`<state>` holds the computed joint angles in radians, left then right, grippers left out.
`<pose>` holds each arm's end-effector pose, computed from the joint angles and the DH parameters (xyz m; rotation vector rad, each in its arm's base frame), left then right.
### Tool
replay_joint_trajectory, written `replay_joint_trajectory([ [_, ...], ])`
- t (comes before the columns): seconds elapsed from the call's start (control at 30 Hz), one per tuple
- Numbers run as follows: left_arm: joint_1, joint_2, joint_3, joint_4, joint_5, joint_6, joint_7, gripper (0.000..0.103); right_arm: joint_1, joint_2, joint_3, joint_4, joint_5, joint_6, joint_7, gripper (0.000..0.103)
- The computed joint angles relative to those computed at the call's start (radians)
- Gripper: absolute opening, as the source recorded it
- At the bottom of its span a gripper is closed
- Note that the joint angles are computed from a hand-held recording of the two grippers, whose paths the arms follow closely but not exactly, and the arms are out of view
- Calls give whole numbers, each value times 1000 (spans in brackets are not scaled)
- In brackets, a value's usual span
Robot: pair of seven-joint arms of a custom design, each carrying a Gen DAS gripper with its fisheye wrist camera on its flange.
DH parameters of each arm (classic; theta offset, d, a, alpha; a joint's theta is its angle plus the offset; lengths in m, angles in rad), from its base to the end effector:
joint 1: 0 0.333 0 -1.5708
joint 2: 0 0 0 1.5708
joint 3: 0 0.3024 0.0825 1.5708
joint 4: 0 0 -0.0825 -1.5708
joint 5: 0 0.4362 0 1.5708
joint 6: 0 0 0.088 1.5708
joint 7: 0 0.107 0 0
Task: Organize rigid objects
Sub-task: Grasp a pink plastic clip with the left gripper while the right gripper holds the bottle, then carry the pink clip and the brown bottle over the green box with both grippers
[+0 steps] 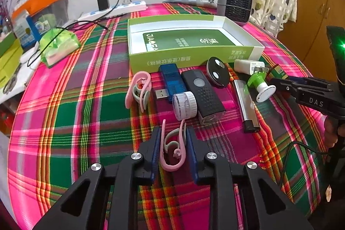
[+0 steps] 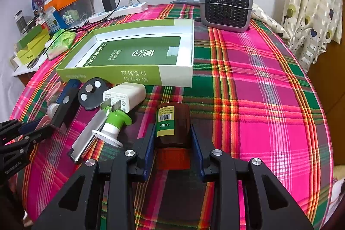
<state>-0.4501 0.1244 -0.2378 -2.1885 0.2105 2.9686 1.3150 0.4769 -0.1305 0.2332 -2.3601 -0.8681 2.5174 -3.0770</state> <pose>0.4793 -0.4099 0.3592 -1.2596 2.4330 -0.8574 0.4134 0.3640 0.3595 -1.5735 2.0673 -0.6491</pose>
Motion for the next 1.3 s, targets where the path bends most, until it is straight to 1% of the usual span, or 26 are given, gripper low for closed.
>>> replay_joint_trajectory([
  [0.17, -1, -8, 5, -10, 10, 4, -26, 23, 1, -3, 2, -2, -4, -2, 3, 33],
  [0.47, 9, -26, -4, -20, -2, 9, -39, 22, 8, -18, 12, -8, -15, -19, 21, 33],
  [0.73, 16, -46, 0, -13, 50, 22, -90, 22, 8, -45, 23, -4, -37, -44, 23, 33],
  [0.77, 16, -46, 3, -7, 65, 22, -107, 22, 8, -48, 24, -2, -40, -50, 22, 33],
  [0.87, 26, -36, -1, 17, 52, 19, -102, 22, 6, -54, 25, 3, -45, -57, 16, 33],
  [0.97, 18, -24, 16, 46, 101, 19, -143, 22, 1, -59, 23, 8, -49, -60, 3, 33],
  [1.03, 18, -12, 18, 68, 105, 13, -148, 22, -3, -58, 22, 14, -52, -58, -4, 33],
  [1.3, -9, 85, 52, 210, 110, -20, -156, 23, -25, -33, 6, 59, -64, -44, -45, 33],
])
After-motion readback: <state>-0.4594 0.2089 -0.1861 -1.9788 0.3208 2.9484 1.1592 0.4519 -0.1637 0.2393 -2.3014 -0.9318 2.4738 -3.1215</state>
